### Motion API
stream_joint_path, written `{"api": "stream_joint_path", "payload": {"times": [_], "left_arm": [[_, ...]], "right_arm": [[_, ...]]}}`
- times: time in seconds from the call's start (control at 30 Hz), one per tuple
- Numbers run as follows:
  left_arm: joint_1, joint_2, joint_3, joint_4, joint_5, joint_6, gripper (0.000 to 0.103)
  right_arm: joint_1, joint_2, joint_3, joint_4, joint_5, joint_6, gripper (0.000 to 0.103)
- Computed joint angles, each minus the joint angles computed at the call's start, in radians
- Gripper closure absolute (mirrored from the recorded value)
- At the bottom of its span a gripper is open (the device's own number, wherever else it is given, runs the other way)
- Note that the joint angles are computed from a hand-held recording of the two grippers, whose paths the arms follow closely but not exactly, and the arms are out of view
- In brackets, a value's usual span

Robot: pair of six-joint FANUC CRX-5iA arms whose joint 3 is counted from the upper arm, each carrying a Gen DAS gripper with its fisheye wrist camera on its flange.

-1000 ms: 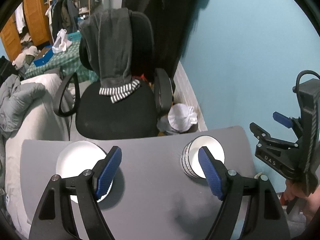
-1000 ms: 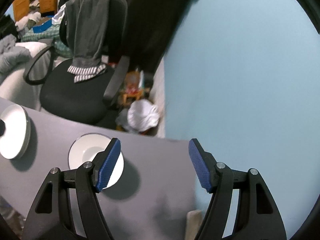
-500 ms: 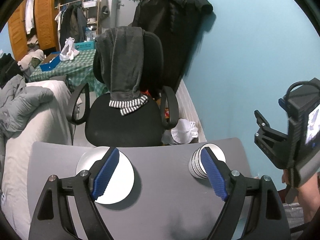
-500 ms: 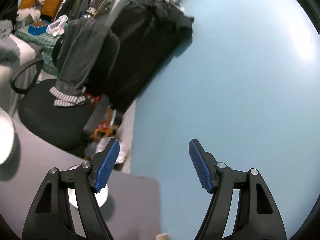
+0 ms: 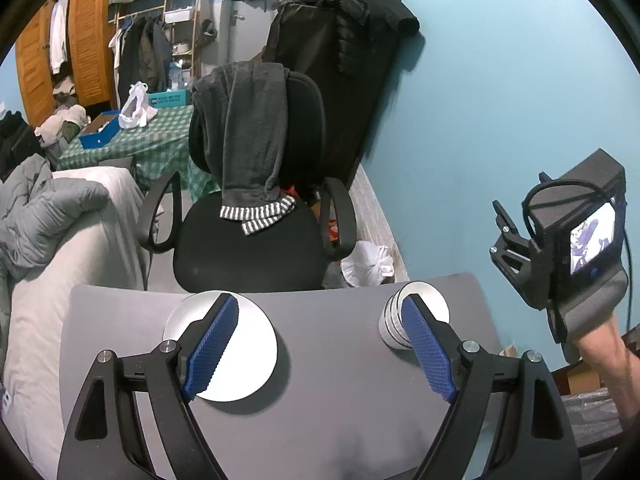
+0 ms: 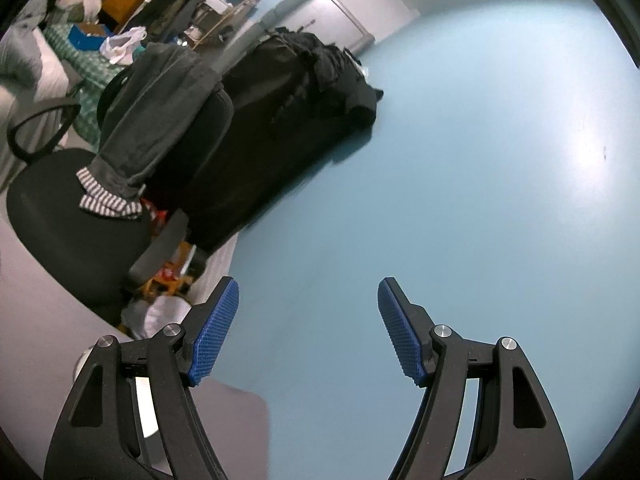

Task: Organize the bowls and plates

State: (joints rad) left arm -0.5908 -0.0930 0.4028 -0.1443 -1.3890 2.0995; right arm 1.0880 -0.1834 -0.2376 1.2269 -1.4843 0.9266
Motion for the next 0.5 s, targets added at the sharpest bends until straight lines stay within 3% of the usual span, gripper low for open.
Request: {"api": "stream_joint_path", "payload": {"times": [0.1, 0.33, 0.5], "left_arm": [[-0.010, 0.006, 0.013, -0.019, -0.016, 0.001, 0.018], [-0.050, 0.023, 0.074, -0.098, -0.061, -0.002, 0.018], [-0.045, 0.021, 0.075, -0.099, -0.047, -0.012, 0.016]], "right_arm": [[0.008, 0.000, 0.024, -0.046, 0.002, 0.016, 0.033], [0.028, 0.013, 0.312, -0.428, -0.031, -0.064, 0.032], [0.016, 0.000, 0.420, -0.596, -0.013, -0.143, 0.032]]}}
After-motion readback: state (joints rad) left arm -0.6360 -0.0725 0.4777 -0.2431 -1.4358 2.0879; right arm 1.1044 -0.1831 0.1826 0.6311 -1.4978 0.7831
